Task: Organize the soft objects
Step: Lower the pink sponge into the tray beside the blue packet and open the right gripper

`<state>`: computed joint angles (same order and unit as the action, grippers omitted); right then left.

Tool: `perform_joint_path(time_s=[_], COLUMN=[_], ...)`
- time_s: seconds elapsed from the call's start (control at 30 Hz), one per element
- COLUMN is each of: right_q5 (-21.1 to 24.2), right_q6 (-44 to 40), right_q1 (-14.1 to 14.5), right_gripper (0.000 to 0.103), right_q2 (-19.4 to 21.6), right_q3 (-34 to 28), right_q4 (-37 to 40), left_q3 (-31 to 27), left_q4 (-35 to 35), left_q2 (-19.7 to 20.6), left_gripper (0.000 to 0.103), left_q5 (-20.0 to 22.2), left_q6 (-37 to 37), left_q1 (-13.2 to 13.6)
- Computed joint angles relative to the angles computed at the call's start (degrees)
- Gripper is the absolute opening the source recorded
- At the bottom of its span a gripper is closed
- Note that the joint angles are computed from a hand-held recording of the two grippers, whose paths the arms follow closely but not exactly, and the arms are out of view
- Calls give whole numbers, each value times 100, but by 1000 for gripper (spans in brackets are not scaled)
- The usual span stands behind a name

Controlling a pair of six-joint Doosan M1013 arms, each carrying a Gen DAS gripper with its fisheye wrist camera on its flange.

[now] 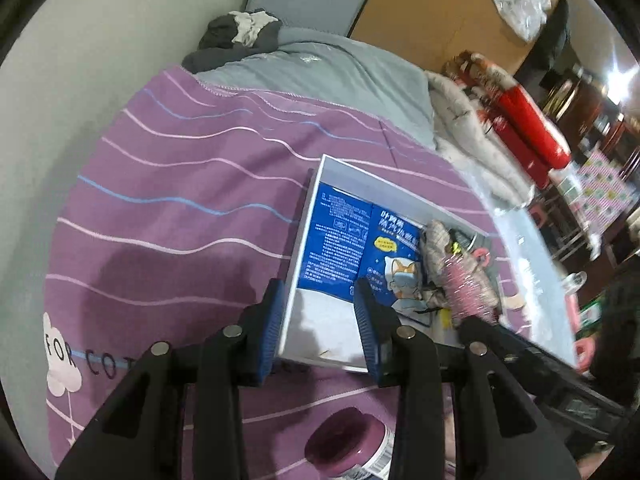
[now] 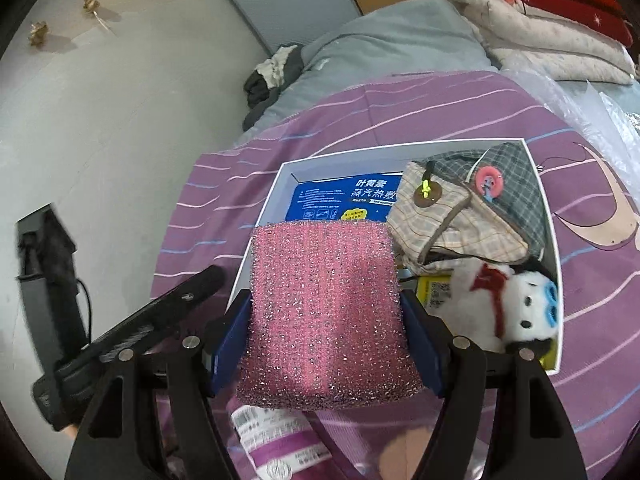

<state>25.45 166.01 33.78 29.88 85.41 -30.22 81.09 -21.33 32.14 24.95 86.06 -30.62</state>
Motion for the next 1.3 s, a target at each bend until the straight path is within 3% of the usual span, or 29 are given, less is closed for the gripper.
perform_joint_path(time_s=[0.17,0.4,0.5,0.6,0.7,0.9,1.0,1.1,1.13,1.17,1.23,1.3], right_q5=[313,811,1049,1327,1685,1766,1958,1825,1730,1667,1809,2069], right_q6=[-270,-820,-1145,-1422,-1380,-1296,-1853,-1792,-1585,-1492,-1603,-1808], right_q1=[29,-83,-227,-356,-376,-362,-383,-394,-385,-377,-355,-317], right_gripper=[72,72,72,73,74,83,83,82,77,59,37,27], right_q2=[190,626,874,1109,1357,1600,1656,1579,1520,1487,1504,1546], right_q3=[-246,-971,-1365,-1739,-2141,-2480,-2630,-2505,-2402,-2344,-2388,-2479], right_q4=[291,659,1082,1509,1335,1001,1322,1320,1178,1090,983,848], left_q3=[-40,-320,-493,-512,-468,-370,-359,-362,-352,-354,-348,-346], left_q4=[-208,-1416,-767,-622,-1017,-2206,-2410,-2459,-2475,-2485,-2527,-2519], left_q2=[53,284,384,414,424,466,474,477,470,470,466,463], left_gripper=[38,37,37,37,37,37,37,37,37,37,37,37], left_q5=[189,613,773,859,893,1029,1061,1076,1063,1053,1032,1022], left_q6=[439,1943,1480,1392,1520,2143,2205,2171,2178,2180,2205,2197], left_q1=[65,175,145,178,291,508,539,549,549,552,553,552])
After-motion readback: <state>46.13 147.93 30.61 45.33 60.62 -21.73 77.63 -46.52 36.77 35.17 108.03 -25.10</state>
